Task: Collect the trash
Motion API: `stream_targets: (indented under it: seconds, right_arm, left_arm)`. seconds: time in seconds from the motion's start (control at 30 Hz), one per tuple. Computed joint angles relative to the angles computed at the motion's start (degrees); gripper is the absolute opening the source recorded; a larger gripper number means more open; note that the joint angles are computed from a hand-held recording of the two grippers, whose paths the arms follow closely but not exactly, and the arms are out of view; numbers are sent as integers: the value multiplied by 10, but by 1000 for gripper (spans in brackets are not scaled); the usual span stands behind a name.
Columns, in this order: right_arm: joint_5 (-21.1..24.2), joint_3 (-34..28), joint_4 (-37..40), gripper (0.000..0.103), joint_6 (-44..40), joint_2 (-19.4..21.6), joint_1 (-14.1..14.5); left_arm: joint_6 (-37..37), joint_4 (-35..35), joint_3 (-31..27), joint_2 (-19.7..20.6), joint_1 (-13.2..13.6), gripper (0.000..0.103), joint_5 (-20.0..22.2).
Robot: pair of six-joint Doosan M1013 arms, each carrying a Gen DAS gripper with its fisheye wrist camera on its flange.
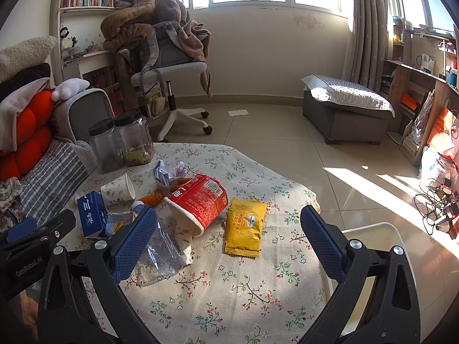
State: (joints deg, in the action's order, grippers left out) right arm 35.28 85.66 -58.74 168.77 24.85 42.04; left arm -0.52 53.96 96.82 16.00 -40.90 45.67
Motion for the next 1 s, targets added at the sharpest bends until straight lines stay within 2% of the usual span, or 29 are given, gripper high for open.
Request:
stream_targets:
  seconds: [1.0]
  right_arm:
    - [2,-7,15,96,-12,4,-1]
  left_arm:
    - [7,-19,-2,2,3,95,6]
